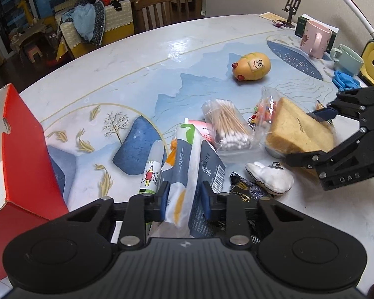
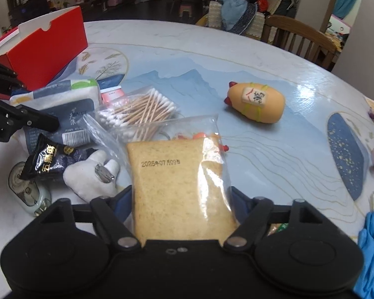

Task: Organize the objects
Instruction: 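Grasp the tissue pack with the left tool while the right tool grasps the bagged bread, then carry the tissue pack and bagged bread into the red shoebox with both tools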

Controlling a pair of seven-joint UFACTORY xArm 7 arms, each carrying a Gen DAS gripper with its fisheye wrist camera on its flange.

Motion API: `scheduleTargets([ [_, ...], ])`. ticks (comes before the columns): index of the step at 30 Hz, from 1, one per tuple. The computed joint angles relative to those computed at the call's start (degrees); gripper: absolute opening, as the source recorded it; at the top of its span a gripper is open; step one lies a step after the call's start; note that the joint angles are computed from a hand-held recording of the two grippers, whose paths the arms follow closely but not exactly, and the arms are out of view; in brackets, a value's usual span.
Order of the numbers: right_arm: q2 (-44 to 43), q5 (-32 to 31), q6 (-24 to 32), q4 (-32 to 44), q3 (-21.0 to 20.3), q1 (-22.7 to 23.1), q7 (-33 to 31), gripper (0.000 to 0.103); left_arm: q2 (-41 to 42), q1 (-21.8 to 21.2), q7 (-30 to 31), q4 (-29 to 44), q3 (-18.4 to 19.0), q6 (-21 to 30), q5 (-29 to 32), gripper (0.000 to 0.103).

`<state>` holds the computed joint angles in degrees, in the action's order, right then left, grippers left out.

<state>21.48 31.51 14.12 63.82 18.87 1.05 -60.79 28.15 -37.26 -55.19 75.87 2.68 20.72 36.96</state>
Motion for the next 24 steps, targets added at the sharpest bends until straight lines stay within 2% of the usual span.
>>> scheduleTargets([
  [5,-2.89,-0.08,-2.95,-2.92,-0.31,0.69,2.04,0.075,-1.75,-0.64,-2.21,-1.65,0.67,-0.63,1.11,0.020],
  [10,-6.86,1.85,-2.22,-5.05,-0.78,0.84,4.56,0.075,-4.41,-1.33,-6.87,-4.07,1.13,-0.89,4.10,0.018],
  [14,-10.50,3.61,-1.78,-7.24,-2.52,2.73,5.74,0.075,-7.33,-1.30,-12.12,-6.72,1.00,-1.31,7.48,0.017],
  [24,-17.89,6.49,4.27,-8.97,-7.58,9.00,8.41,0.075,-16.25,2.47,-23.26,-13.76,-3.79,0.49,13.98,0.017],
])
